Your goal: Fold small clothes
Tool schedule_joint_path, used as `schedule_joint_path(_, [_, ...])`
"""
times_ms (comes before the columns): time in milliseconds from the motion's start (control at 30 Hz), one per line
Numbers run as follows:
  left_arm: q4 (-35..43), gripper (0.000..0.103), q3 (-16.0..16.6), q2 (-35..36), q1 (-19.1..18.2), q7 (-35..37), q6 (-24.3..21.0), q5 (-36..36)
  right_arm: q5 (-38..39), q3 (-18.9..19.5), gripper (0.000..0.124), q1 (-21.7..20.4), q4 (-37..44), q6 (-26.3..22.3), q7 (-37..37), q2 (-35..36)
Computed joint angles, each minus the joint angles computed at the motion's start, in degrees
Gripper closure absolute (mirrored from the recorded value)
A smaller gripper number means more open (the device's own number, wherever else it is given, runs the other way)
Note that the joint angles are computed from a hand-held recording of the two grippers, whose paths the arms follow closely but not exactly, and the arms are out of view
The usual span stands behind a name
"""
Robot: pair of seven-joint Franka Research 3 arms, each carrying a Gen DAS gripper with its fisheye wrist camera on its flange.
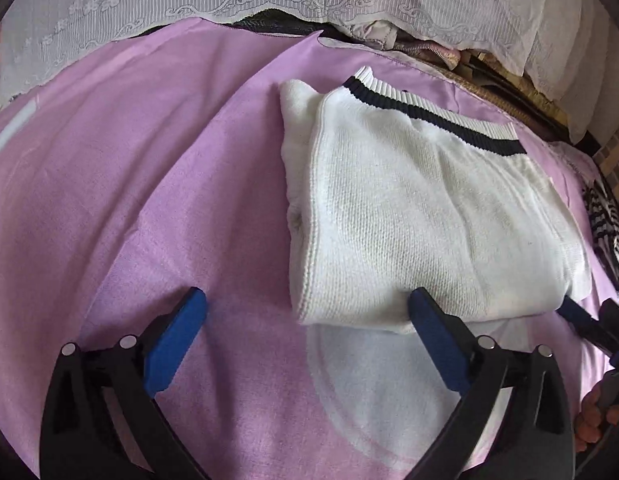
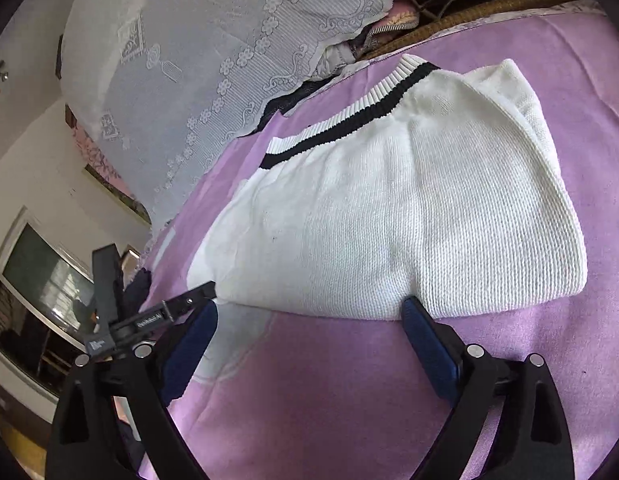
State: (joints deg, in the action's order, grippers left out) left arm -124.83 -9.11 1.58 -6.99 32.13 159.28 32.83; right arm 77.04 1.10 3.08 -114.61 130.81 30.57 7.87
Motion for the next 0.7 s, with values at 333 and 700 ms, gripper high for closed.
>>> schedule_joint_path(333, [-4.5,0.005,-0.4,-5.2,1.3,-7.6,7.7,2.5,0.5,-0.9,0.026,0.5,-4.2,1.4,0.2,-4.0])
schedule_joint_path(700, [8.3,0.005,-2.7,2.3,-3.1,-14.5,-8.8,18.6,-0.9,-0.4,0.025,3.1,-1.9,25.6,5.9,-2.2])
